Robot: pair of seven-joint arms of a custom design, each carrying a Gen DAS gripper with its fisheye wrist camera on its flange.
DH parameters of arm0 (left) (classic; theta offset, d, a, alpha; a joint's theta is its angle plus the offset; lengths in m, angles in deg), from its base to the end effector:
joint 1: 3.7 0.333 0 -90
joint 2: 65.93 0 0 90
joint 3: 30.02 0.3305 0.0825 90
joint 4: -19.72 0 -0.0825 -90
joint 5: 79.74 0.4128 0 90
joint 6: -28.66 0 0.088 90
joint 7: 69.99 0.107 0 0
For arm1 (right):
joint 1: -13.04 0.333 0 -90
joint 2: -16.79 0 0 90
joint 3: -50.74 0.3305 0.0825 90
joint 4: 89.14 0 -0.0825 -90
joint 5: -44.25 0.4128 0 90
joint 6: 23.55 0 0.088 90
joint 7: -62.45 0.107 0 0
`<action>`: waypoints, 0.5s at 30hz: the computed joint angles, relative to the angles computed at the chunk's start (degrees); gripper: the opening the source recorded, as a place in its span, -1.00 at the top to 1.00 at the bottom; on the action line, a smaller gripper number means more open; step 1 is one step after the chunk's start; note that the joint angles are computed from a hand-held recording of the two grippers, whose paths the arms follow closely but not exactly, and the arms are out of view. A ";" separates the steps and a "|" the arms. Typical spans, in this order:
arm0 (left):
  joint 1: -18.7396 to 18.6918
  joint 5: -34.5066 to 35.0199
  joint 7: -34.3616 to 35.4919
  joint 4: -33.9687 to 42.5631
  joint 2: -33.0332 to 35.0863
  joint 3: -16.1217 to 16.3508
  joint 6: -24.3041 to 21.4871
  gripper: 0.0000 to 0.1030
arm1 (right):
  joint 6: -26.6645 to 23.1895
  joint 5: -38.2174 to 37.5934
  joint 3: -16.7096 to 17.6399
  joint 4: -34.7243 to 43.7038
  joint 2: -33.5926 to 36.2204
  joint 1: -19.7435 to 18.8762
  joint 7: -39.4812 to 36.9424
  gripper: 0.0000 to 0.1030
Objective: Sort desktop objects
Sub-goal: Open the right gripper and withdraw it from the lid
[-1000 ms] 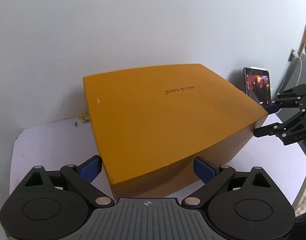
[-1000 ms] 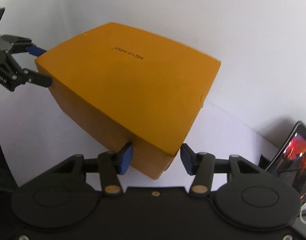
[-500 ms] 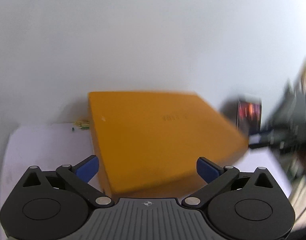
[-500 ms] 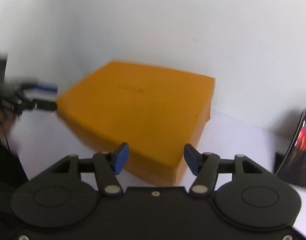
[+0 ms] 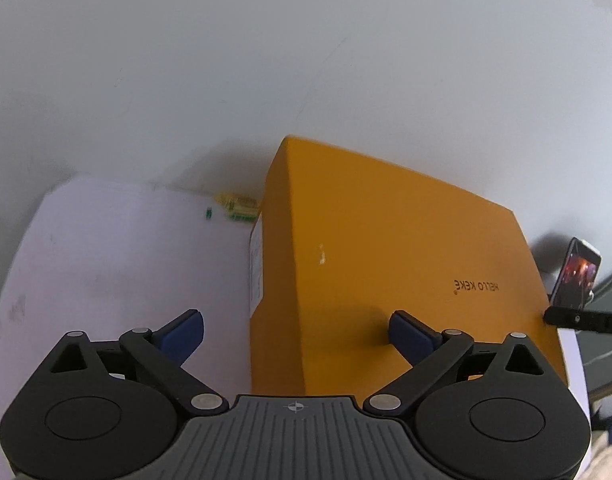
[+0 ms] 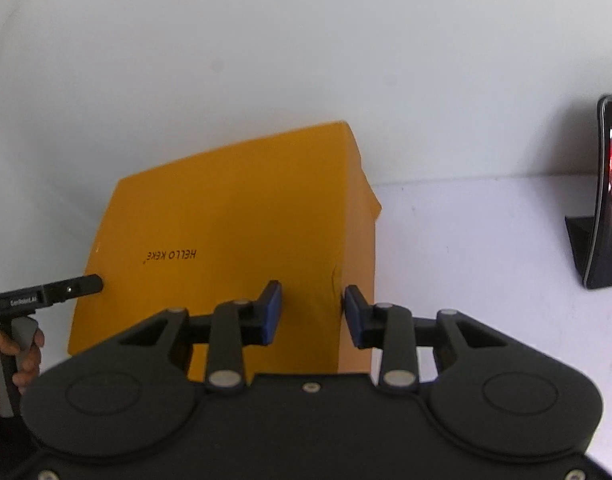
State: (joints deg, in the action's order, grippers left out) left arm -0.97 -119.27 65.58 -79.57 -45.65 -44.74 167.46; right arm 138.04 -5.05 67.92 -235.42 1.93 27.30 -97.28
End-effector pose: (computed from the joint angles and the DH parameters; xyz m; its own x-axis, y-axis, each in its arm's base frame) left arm 0.6972 -0.1320 0.4188 -0.5541 -0.7636 0.3317 -0.7724 0.3230 -0.5468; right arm 0.3886 0.2819 0.3928 -0.4269 -0.8148 -0.3923 -0.6395 0.5787 -0.5061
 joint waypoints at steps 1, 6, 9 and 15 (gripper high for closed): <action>0.77 -0.77 0.84 -0.86 -0.69 0.03 -0.39 -1.00 | -0.13 0.35 0.19 -0.34 -0.58 0.12 0.92 0.33; -0.11 -0.50 0.34 1.06 1.39 -0.17 0.49 -1.00 | -0.55 2.11 0.01 -0.17 -0.57 0.46 0.00 0.25; -0.01 -0.24 1.79 -0.94 -0.54 -0.56 2.11 -1.00 | -2.51 4.05 0.53 0.01 -1.31 1.25 -0.42 0.19; 0.71 -2.42 4.93 -5.97 -6.92 0.56 1.44 -0.96 | -12.50 9.64 1.45 3.26 -0.63 5.83 -5.65 0.05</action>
State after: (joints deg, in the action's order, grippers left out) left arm -0.26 -121.69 70.51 -85.54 -52.58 -44.18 168.90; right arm 125.54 4.59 69.37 -232.15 1.30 33.13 -102.94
